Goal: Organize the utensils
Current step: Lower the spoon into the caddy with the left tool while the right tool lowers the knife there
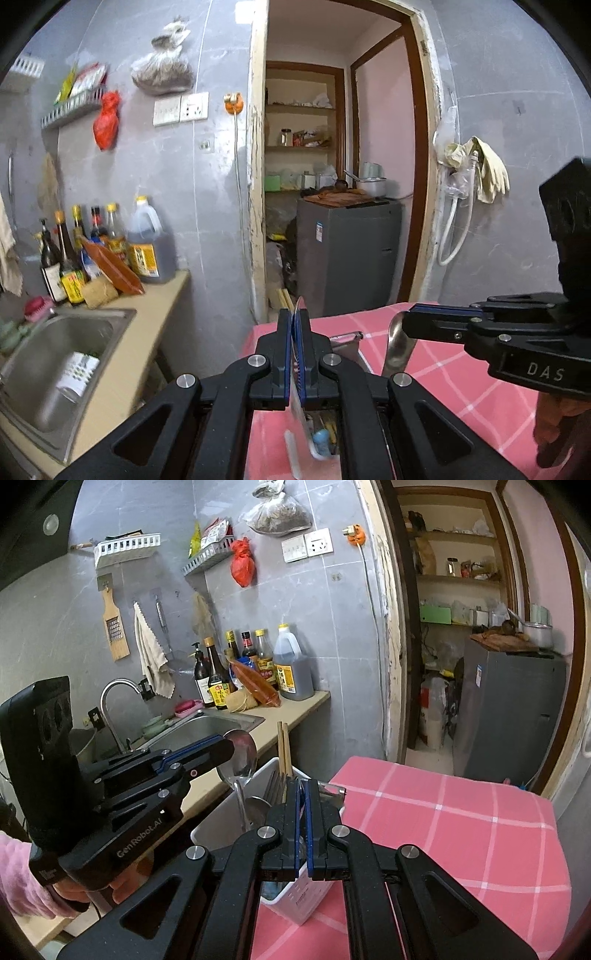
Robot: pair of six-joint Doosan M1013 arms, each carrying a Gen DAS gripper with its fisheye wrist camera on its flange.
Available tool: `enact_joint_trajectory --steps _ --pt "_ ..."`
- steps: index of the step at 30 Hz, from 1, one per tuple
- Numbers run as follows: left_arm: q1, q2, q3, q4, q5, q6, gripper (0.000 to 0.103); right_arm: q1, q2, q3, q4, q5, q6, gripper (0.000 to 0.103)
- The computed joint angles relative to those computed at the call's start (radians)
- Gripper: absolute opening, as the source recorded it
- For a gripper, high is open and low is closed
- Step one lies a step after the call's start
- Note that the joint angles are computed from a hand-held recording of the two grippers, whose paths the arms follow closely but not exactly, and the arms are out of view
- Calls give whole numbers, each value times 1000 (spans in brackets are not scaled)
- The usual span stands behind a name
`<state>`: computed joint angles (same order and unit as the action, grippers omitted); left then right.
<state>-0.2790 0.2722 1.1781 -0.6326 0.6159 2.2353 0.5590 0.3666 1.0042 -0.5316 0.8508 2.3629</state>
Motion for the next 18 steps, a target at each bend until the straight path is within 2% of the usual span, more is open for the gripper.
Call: enact_joint_trajectory --steps 18 --pt "33 38 -63 -40 180 -129 5 0 -10 28 23 -8 26 5"
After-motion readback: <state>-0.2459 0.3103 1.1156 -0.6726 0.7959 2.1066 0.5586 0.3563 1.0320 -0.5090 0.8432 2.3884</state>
